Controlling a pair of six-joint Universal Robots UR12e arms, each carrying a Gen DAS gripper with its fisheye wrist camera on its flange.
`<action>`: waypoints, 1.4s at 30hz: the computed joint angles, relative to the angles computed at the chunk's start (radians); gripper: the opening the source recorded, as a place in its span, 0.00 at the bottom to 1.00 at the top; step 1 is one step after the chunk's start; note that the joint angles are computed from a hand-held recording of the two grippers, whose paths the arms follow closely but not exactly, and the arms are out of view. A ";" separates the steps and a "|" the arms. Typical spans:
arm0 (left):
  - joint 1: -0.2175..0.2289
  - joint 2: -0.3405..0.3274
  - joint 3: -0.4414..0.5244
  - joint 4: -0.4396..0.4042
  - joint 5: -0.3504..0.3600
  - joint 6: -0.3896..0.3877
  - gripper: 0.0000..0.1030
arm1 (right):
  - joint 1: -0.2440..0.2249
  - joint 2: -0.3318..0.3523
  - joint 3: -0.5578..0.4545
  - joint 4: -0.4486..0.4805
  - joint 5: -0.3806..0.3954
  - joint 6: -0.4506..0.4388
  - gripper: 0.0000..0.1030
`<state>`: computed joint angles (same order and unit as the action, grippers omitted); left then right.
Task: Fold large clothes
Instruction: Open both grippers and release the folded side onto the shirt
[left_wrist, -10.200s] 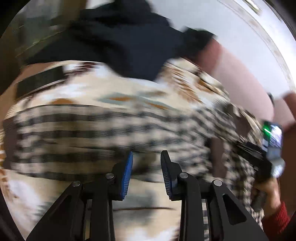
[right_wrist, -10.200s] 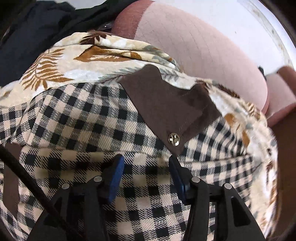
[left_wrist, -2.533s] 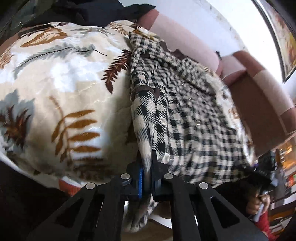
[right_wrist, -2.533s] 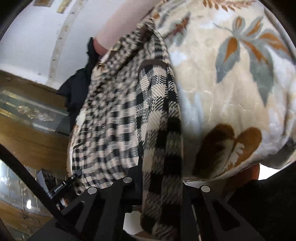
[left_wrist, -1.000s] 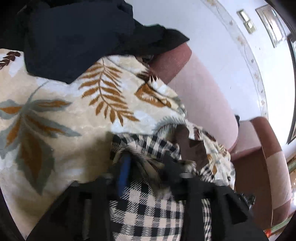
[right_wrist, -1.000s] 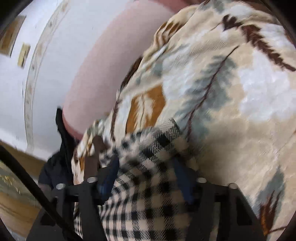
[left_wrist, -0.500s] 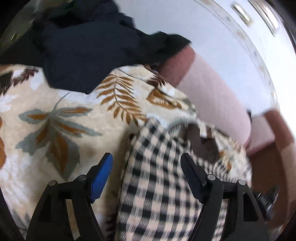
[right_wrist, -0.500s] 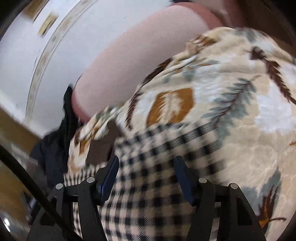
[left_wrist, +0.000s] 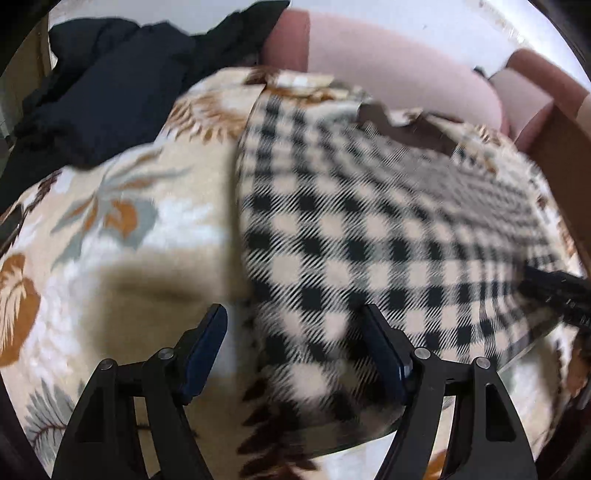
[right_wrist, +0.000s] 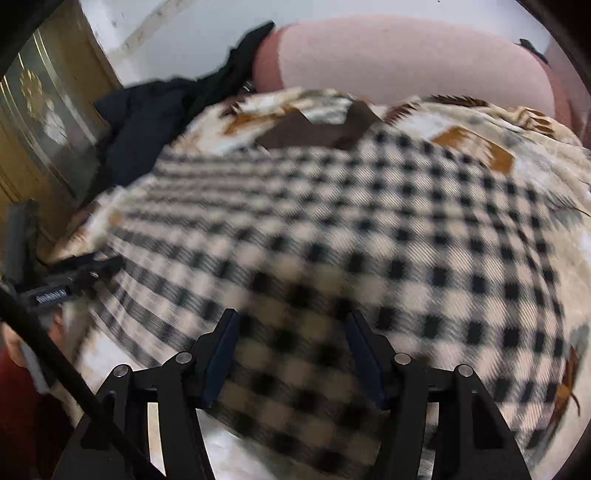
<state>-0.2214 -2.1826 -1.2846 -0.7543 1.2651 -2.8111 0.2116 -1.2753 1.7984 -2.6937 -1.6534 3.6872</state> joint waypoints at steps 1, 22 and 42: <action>0.004 0.002 -0.009 0.009 -0.004 0.010 0.72 | -0.001 -0.006 0.009 0.014 -0.020 0.013 0.53; 0.003 0.050 -0.063 0.225 0.218 -0.070 0.72 | -0.085 -0.205 0.201 0.083 -0.204 0.336 0.53; -0.057 0.063 -0.102 0.097 0.135 0.112 0.72 | 0.022 -0.061 0.057 0.055 0.029 -0.013 0.52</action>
<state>-0.2788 -2.1192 -1.3864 -0.6576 1.4003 -2.6990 0.2341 -1.3367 1.8554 -2.6384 -1.6248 3.6745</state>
